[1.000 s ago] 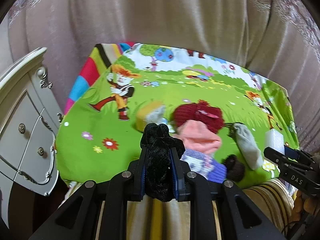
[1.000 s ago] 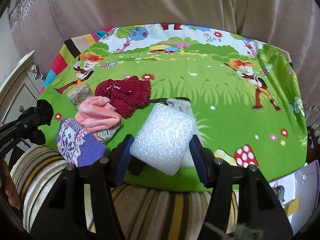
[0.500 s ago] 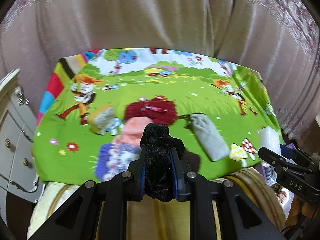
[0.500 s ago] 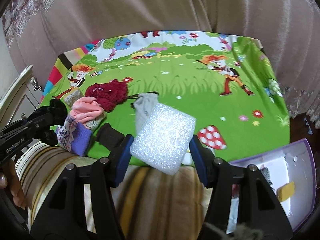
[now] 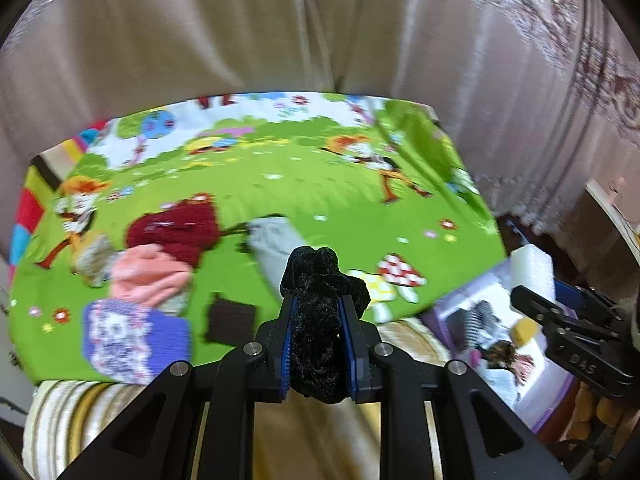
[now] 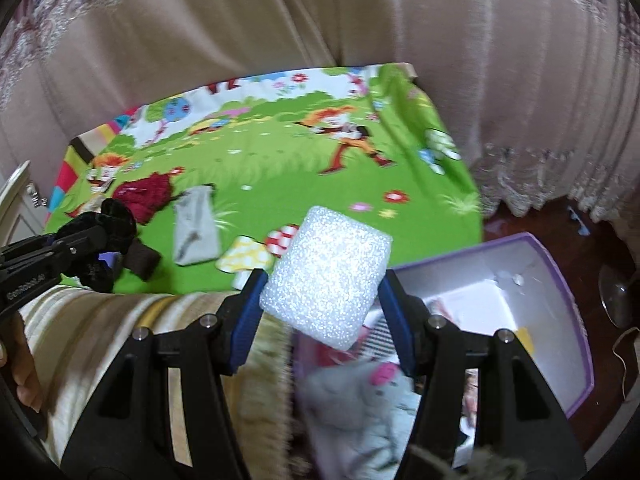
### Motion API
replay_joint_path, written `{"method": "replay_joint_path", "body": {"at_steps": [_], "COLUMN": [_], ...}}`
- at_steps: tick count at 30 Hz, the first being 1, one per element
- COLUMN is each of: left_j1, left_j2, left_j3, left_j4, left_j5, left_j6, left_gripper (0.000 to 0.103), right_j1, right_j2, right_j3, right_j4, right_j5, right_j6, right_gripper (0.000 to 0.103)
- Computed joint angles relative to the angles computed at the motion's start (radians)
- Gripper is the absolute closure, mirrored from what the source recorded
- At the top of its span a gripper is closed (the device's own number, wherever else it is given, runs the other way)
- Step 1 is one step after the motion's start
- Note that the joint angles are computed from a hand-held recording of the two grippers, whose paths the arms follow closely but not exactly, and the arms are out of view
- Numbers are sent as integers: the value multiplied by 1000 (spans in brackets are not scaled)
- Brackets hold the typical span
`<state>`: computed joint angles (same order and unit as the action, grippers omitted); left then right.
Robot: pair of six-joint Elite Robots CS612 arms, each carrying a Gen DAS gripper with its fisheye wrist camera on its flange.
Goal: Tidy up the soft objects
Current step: 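Lift the black velvet piece and foam block and carry both over the box, then lower the velvet piece and foam block into the box and open both tools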
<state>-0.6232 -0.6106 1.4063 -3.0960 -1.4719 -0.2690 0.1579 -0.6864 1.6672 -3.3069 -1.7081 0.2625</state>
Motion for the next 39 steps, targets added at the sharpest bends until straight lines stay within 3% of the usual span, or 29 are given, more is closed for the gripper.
{"method": "replay_joint_path", "body": {"at_steps": [18, 24, 27, 29, 39], "left_j1": [-72, -88, -87, -90, -75], "left_j2": [47, 64, 76, 79, 78], "left_j3": [-96, -128, -148, -156, -153], "left_j4": [72, 83, 79, 81, 68], "left_j5": [-254, -323, -389, -396, -382], "left_j6": [120, 149, 151, 156, 102], "left_gripper": [82, 82, 69, 58, 57], "right_j1": [-78, -87, -91, -91, -88], "right_j2": [-62, -72, -77, -78, -85], "right_j3": [164, 183, 188, 188, 192], "right_j4": [-28, -35, -31, -30, -41], "right_j5": [-129, -173, -191, -198, -198], "right_j6": [85, 96, 108, 115, 116], "right_gripper": [42, 41, 38, 29, 25]}}
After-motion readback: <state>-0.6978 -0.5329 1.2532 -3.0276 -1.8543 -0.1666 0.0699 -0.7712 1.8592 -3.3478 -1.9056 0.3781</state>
